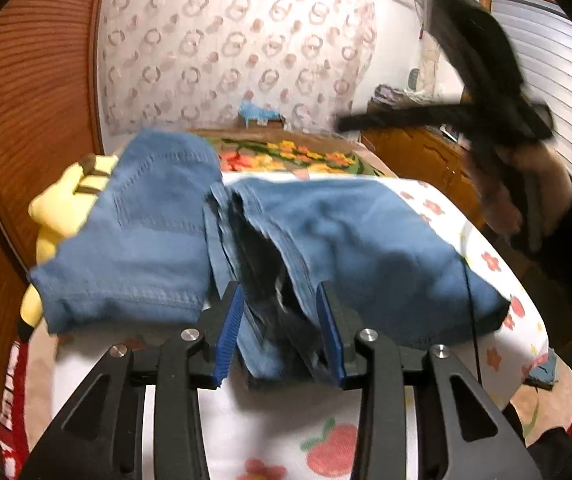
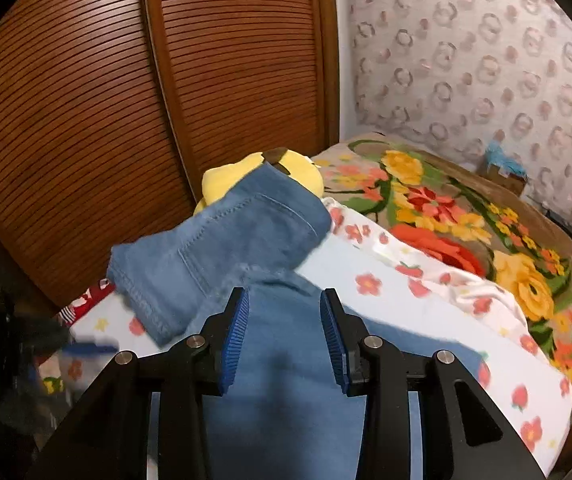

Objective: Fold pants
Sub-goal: 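Lay the lifted leg down beside the folded leg and open the left gripper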

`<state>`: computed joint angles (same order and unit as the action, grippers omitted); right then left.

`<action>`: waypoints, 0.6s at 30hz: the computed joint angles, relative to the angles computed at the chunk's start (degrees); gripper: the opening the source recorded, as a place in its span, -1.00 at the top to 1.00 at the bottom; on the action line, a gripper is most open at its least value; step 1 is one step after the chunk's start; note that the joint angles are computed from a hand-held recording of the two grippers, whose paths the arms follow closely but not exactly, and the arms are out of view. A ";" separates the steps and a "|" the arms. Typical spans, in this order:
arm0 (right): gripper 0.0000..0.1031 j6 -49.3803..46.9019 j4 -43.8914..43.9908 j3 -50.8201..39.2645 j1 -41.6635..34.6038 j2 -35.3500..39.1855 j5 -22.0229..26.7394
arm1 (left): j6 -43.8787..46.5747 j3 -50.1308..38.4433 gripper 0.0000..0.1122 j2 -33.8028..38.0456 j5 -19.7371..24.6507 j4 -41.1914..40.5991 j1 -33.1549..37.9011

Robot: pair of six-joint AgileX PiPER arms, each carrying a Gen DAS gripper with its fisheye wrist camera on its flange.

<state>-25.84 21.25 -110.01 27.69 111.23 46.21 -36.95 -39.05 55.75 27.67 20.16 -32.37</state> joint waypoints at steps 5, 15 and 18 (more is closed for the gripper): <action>0.25 -7.41 6.85 16.54 -5.63 -12.07 -5.17 | 11.79 -5.47 0.21 6.21 -1.74 -6.16 6.88; 0.25 -7.54 3.24 31.89 -13.80 -29.93 -4.73 | 30.81 -14.05 0.32 22.45 -2.70 -18.14 15.27; 0.25 -7.12 2.85 34.93 -13.60 -30.25 -6.16 | 30.62 -14.89 0.32 24.24 -2.74 -17.29 13.86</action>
